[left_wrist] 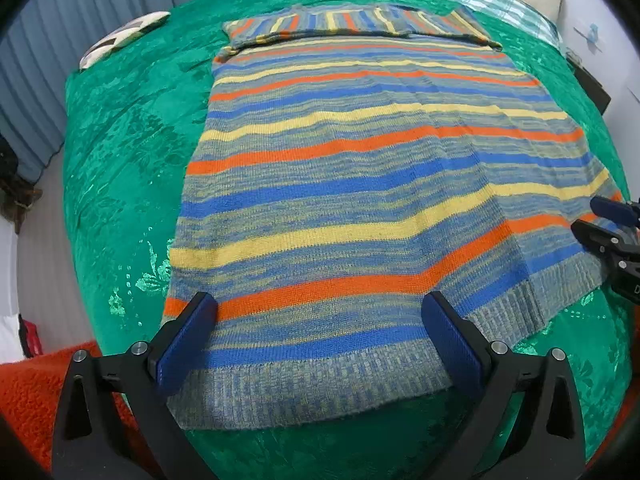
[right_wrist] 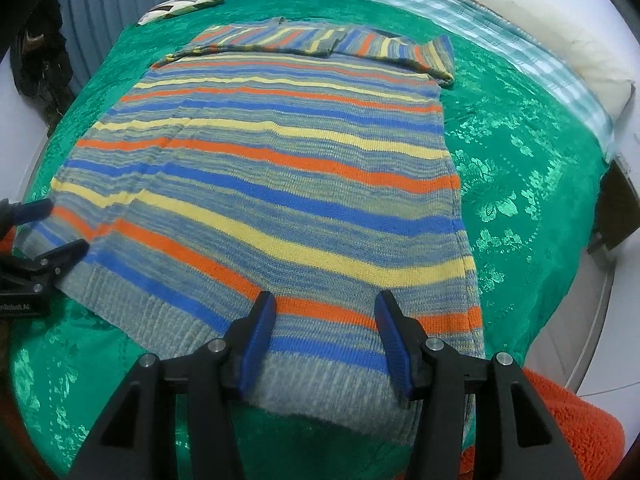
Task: Fold small clothes
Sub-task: 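Move both grippers to the ribbed sweater hem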
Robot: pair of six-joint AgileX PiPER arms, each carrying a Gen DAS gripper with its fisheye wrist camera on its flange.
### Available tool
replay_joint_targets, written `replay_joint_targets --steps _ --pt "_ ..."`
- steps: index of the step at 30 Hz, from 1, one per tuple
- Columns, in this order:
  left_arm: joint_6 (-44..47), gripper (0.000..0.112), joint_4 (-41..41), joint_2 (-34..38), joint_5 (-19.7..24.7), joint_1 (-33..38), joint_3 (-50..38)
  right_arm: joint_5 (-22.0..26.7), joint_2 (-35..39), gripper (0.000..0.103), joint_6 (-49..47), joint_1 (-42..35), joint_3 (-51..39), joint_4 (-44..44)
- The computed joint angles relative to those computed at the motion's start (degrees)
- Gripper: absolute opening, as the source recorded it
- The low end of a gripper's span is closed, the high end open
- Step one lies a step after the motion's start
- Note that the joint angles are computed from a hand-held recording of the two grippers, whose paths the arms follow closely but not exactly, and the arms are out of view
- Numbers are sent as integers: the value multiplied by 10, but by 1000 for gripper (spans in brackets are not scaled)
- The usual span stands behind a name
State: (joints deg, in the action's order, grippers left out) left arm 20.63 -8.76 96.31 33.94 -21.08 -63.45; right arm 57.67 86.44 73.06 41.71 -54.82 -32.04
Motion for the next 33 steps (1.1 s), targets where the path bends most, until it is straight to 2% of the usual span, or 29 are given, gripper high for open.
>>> replay_joint_targets --steps 33 --pt "1 102 5 8 28 3 -17 12 9 53 15 16 -3 -19"
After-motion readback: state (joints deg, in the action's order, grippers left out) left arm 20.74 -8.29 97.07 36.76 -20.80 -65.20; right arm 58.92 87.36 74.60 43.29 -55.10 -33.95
